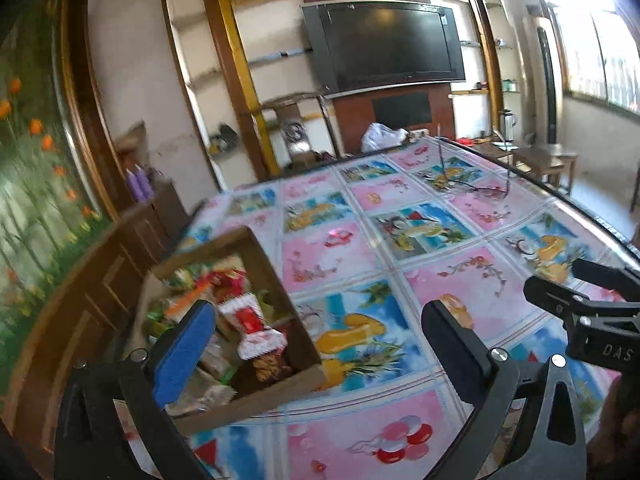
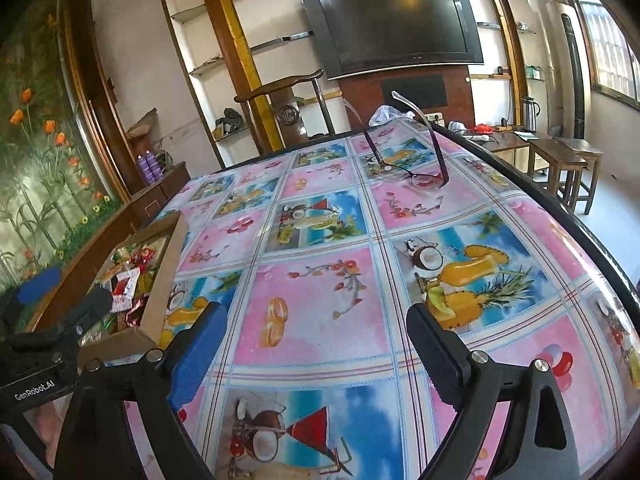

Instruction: Organize snacks

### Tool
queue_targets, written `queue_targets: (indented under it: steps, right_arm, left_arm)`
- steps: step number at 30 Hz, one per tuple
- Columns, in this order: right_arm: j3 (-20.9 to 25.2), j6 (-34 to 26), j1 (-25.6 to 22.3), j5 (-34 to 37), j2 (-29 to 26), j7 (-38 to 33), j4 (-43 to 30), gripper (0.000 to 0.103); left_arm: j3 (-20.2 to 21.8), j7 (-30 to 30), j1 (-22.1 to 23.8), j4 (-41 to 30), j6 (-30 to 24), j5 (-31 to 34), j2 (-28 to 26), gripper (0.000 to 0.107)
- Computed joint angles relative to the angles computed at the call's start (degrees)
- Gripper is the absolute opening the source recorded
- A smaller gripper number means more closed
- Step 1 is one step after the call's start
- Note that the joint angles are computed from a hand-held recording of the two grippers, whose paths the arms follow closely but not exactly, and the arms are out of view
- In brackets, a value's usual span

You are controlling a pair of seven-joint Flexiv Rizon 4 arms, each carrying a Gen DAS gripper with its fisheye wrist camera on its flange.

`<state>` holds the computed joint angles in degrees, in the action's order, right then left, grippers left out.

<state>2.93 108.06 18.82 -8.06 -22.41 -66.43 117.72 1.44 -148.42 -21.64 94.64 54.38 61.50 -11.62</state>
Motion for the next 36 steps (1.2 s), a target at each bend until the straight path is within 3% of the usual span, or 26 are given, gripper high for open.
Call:
queue_targets:
  steps: [3, 5, 8, 15, 25, 36]
  right_arm:
    - [-1.9, 2.7, 2.5, 1.3, 0.5, -2.0, 1.4, 0.094]
    - [-0.1, 4.3, 0.9, 0.5, 0.3, -2.8, 1.9, 0.094]
    - [2.5, 7.4, -1.9, -0.5, -0.2, -2.7, 2.3, 0.094]
    - [4.3, 6.8, -4.4, -2.8, -0.8, -0.8, 1.7, 0.094]
    - [0.5, 5.7, -0.1, 0.5, -0.1, -2.0, 1.8, 0.094]
    - [0.3, 5.6, 0.8, 2.5, 0.1, -3.1, 1.8, 0.094]
  left_arm:
    - [-0.6, -1.1, -2.0, -0.8, -4.9, 3.1, -0.2, 0.103]
    - [-1.1, 0.2, -2.2, -0.9, -6.5, 2.3, -0.6, 0.103]
    - [-1.3, 0.7, -2.1, -0.5, -6.5, 1.0, -0.9, 0.103]
    - [-0.9, 1.1, -2.2, -1.0, -7.2, 0.0, -1.8, 0.103]
    - [-0.4, 2.0, -1.8, -0.5, -4.6, -2.6, -2.3, 0.103]
    - [0.3, 1.6, -2.4, -0.7, -4.8, -3.4, -2.7, 0.103]
